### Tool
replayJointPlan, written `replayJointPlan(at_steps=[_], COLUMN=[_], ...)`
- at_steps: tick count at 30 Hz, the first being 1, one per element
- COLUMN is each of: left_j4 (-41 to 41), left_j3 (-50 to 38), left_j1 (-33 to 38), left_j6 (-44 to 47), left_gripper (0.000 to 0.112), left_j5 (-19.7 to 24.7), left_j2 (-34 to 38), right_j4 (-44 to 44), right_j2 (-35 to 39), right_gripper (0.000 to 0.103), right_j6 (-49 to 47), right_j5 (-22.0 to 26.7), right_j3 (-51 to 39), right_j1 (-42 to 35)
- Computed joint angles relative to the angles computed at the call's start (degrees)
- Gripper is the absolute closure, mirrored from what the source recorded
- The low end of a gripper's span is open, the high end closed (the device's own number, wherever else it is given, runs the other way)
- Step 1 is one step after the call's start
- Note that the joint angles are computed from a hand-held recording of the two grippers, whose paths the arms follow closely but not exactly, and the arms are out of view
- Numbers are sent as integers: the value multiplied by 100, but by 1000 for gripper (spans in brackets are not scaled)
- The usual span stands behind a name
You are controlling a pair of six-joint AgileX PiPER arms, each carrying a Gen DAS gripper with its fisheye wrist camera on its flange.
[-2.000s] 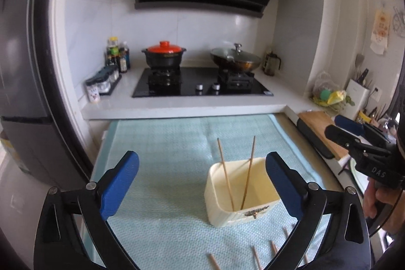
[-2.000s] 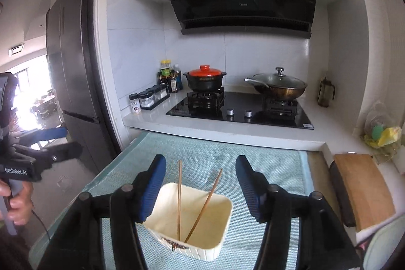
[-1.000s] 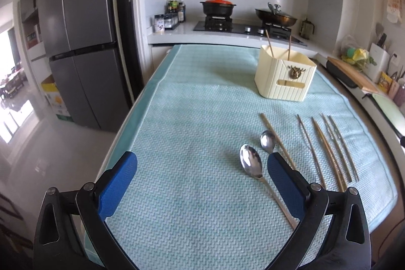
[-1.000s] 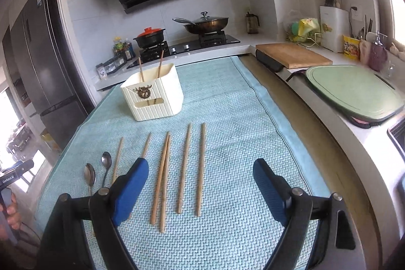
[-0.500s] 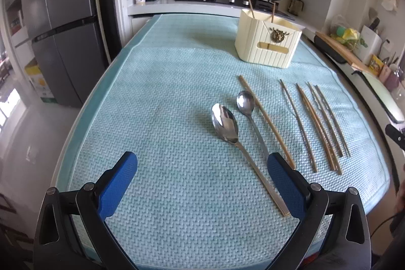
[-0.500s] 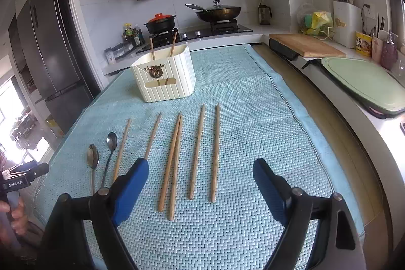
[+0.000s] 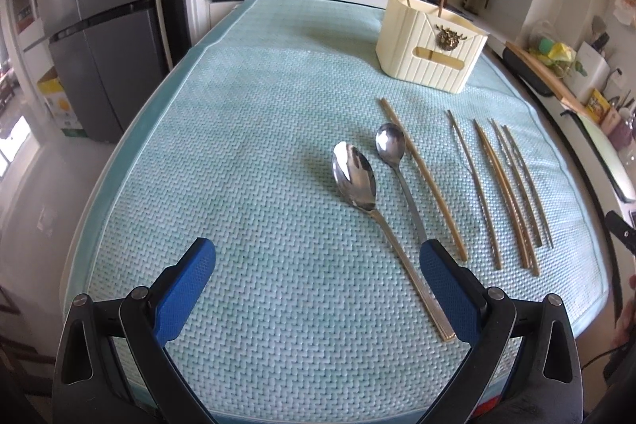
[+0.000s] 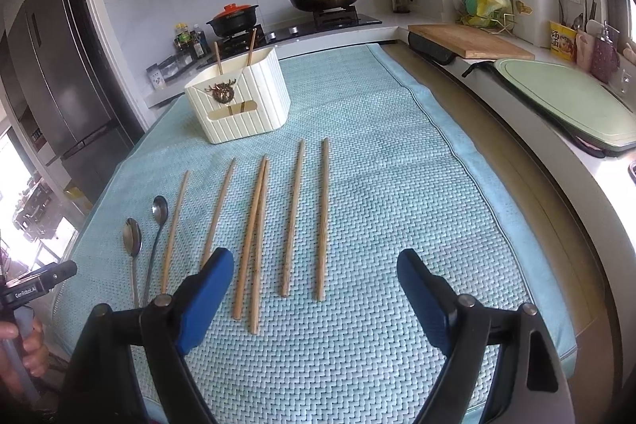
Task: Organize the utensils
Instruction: 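Move both open tools back down over the remaining utensils, then grasp the large steel spoon with the left tool while the right tool grasps a chopstick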
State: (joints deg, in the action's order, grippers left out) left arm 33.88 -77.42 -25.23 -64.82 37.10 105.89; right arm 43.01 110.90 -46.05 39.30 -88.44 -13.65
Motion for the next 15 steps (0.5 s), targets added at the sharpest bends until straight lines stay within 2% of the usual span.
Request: replayJointPlan(at_steps=[8, 15], left_j4=[-422, -857], left_j3=[-597, -1919], left_j1=[35, 160], left_j6=[193, 566], left_gripper=[10, 10], left_j5=[329, 823], left_j2=[402, 1329], right_j4=[12, 136], right_j2=[111, 125], right_gripper=[17, 17], right_j6=[76, -40], right_j5=[185, 294], right_j3=[-124, -64], right_j1=[-58, -93])
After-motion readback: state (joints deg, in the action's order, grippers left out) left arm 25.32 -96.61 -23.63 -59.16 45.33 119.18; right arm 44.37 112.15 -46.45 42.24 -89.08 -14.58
